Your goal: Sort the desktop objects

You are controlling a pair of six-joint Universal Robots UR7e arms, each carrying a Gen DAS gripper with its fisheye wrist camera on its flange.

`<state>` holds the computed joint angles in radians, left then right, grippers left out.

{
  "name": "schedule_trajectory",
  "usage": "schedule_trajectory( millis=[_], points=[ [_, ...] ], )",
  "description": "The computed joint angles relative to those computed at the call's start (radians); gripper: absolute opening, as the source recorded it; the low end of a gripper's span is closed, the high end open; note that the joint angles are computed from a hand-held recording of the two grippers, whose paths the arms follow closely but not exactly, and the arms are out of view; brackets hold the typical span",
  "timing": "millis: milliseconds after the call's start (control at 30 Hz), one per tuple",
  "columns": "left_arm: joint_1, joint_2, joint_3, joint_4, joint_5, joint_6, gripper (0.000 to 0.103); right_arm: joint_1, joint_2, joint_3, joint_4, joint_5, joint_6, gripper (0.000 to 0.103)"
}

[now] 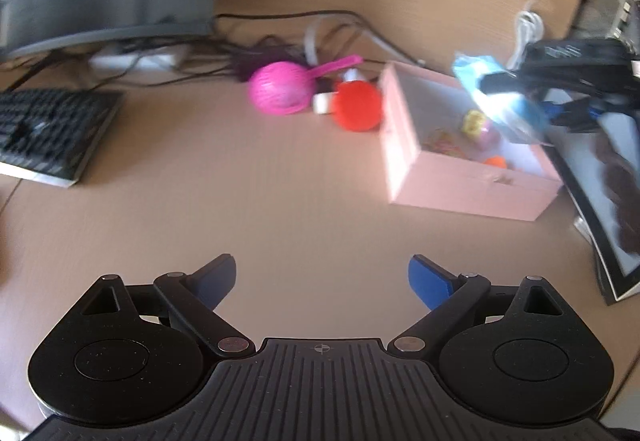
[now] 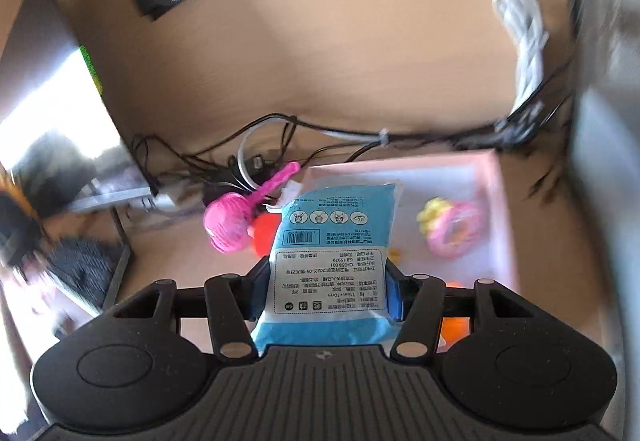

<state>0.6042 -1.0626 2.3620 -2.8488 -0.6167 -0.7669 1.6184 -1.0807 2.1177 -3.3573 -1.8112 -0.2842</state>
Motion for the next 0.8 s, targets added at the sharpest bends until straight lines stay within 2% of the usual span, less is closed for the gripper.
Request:
schedule_trajectory(
  millis=[100,167,233,267,333,367,400,467,567,600,633,700,800],
  points=[
    [-0.031,-0.069,0.039,0.13,0.029,-0.145,0.097,-0.038,0.079,-0.074,0.057,0.084,0.128,0.054],
    [-0.05,-0.117,0.06,0.224,0.044,-0.239,0.097,-0.048,0.131,-0.123,0.103,0.077,0.178,0.054],
    [-0.068,-0.161,0.077,0.309,0.058,-0.322,0.097,-0.056,0.159,-0.139,0.088,0.069,0.174,0.055],
    [-0.076,-0.183,0.085,0.354,0.063,-0.365,0.097,-0.053,0.162,-0.143,0.08,0.037,0.151,0.054],
    [-0.079,-0.203,0.094,0.393,0.065,-0.412,0.097,-0.024,0.197,-0.162,0.012,-0.101,0.072,0.054],
    [-0.075,-0.202,0.094,0.394,0.062,-0.417,0.097,-0.017,0.207,-0.161,-0.022,-0.14,0.032,0.054],
    [-0.071,-0.199,0.093,0.394,0.058,-0.417,0.097,-0.019,0.205,-0.162,-0.015,-0.143,0.018,0.054],
    [-0.061,-0.175,0.087,0.355,0.051,-0.385,0.097,-0.032,0.189,-0.153,0.021,-0.101,0.011,0.057],
    [-0.054,-0.125,0.072,0.272,0.039,-0.305,0.097,-0.055,0.143,-0.135,0.126,0.016,0.01,0.063],
    [-0.055,-0.108,0.068,0.25,0.039,-0.281,0.097,-0.054,0.132,-0.129,0.122,0.027,0.013,0.066],
    [-0.056,-0.096,0.065,0.232,0.04,-0.259,0.098,-0.051,0.123,-0.113,0.088,0.034,0.002,0.07],
    [-0.053,-0.078,0.063,0.188,0.037,-0.222,0.1,-0.04,0.104,-0.082,0.009,0.024,-0.036,0.072],
    [-0.032,-0.044,0.057,0.083,0.018,-0.139,0.1,-0.013,0.096,-0.056,-0.1,-0.064,-0.106,0.072]
  ],
)
